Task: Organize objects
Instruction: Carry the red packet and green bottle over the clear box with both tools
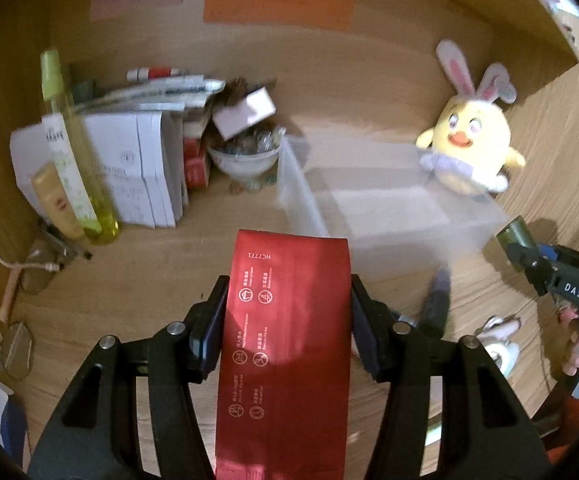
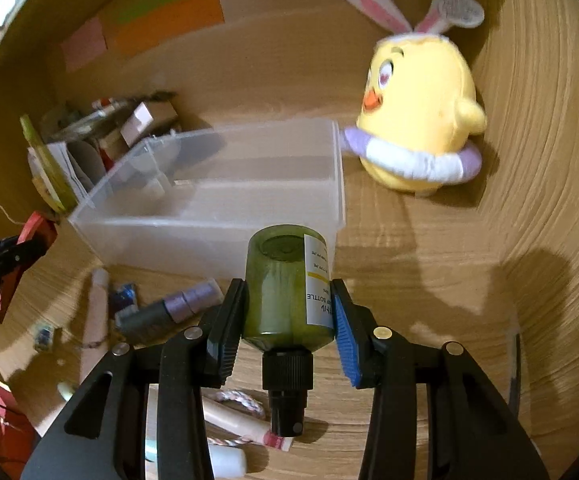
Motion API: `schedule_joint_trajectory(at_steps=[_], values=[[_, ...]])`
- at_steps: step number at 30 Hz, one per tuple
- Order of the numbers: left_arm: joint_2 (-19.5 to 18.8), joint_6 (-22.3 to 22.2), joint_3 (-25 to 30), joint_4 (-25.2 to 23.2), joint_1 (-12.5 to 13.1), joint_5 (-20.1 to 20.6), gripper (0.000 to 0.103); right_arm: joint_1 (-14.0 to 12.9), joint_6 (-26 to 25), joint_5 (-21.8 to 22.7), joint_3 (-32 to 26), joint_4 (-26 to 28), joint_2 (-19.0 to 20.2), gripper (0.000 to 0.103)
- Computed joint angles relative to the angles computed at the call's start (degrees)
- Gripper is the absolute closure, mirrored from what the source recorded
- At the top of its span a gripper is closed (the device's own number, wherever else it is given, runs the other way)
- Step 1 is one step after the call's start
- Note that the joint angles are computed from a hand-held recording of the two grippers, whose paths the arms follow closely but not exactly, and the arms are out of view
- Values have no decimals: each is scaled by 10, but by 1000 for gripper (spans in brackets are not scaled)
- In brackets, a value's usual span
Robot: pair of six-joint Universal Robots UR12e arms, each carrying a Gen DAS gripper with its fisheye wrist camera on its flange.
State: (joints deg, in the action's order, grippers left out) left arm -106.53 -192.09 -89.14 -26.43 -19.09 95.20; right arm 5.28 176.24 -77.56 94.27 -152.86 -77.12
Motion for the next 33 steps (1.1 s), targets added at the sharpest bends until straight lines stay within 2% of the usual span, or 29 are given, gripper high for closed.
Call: schedule_joint_trajectory(at_steps=[8,18,26,33], values=[[-8,6,19,37,-10,-6,48,-1,11,17,-3,-43,-1,65],[-30,5,59,49,-16,-15,48,-2,18,30,-29,-74,11,65],[-50,0,97,45,-16,-27,48,0,15,47,-65,-67,30,65],[-66,-5,126,37,-15,-31,48,5,7,39,-91,-65,42,65]])
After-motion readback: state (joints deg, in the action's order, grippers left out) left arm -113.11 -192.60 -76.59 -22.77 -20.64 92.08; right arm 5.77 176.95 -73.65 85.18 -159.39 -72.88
